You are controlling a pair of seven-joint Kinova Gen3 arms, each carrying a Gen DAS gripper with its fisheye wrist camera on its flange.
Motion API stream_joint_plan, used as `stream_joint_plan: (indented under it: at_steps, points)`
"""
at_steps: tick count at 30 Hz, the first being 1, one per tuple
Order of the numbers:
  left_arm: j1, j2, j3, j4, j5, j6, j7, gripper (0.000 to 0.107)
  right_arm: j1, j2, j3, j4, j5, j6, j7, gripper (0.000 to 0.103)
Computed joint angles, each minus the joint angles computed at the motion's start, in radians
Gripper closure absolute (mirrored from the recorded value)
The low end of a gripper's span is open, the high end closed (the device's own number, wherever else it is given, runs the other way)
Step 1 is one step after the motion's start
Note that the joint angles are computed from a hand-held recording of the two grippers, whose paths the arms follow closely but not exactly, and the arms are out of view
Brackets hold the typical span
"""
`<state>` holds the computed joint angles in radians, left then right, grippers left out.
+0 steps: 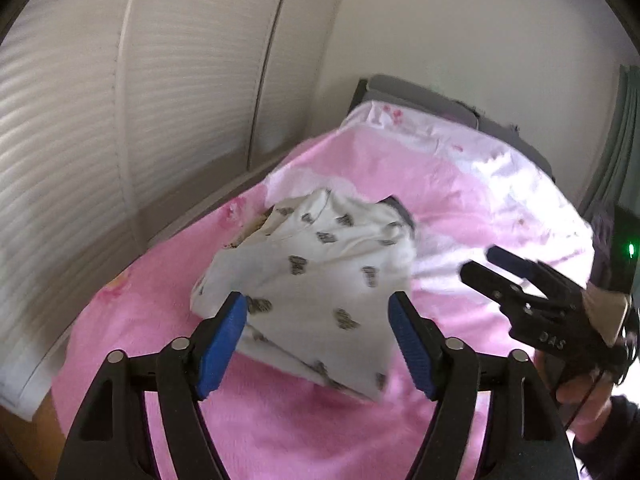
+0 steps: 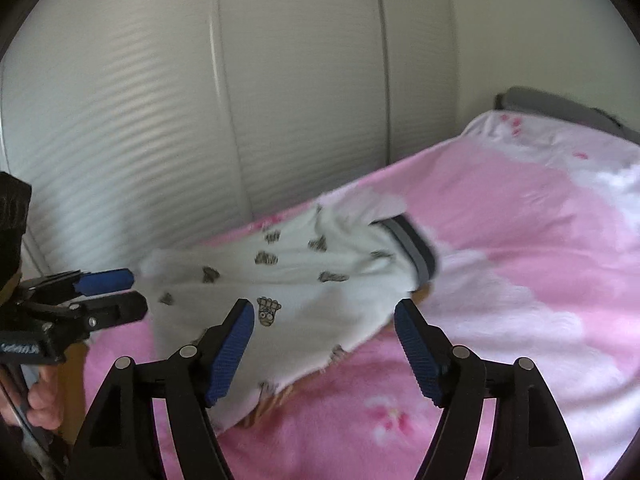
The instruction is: Fold small clothes
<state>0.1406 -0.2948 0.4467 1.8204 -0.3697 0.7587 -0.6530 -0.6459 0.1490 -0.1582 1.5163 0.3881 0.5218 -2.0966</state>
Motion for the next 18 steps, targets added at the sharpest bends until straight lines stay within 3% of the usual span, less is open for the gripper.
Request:
stream_joint_plan:
  at_steps: [3,7,9,14,18]
  points:
    - [-0.024,-0.055,0.102,-0.059,0.001,0.122,0.046,0.029,-0.044,-0.112,0.002,0.064,0.106,0.072,-0.122,0.029]
    - [-0.069,-0.123,0.274,-0.156,0.004,0.283,0.105,0.023,0.018,-0.267,-0.174,0.133,0.254,0.235,-0.285,0.029]
    - [-0.126,-0.174,0.363,-0.208,0.059,0.345,0.101,0.023,0.035,-0.354,-0.258,0.168,0.295,0.316,-0.366,0.029]
    - [-0.316,-0.276,0.585,-0.405,0.177,0.547,0.087,0.017,0.009,-0.525,-0.331,0.158,0.249,0.519,-0.416,0.029]
    - [-0.408,-0.302,0.751,-0.562,0.207,0.665,0.131,0.012,0.104,-0.69,-0.446,0.121,0.158,0.682,-0.42,0.018]
